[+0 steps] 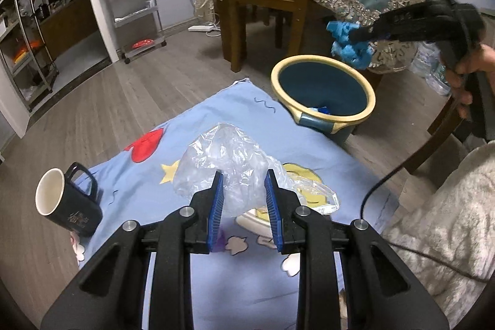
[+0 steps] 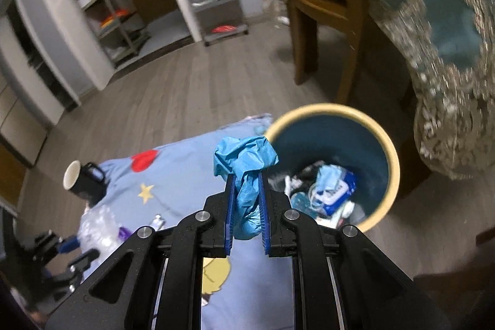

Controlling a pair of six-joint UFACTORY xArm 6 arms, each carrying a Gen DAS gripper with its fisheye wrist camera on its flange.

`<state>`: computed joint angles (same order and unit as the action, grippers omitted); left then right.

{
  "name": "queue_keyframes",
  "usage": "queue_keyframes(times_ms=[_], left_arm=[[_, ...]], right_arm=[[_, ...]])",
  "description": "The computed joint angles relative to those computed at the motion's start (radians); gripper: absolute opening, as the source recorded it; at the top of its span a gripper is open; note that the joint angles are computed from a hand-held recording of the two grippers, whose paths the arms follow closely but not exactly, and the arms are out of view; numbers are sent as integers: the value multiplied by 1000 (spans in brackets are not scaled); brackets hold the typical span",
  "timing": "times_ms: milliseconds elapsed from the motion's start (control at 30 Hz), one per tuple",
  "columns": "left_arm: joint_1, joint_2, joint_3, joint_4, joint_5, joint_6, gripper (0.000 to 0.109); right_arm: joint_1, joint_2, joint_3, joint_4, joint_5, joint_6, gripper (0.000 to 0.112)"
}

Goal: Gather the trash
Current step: 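Carry the plastic bag and blue glove over the wastebasket with both tools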

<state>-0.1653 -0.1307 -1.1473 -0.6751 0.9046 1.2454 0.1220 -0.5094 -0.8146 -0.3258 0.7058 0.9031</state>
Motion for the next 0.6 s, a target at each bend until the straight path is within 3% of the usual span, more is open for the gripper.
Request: queue_keyframes(times_ms=[300,600], left_arm=[[-96,26,9,40,-41,-48,26],[-175,110,-54,58,-53,-94,26]], right_arm=[[-66,88,7,132,-43,-108,15],[-121,138,7,141,-63,-141,15]])
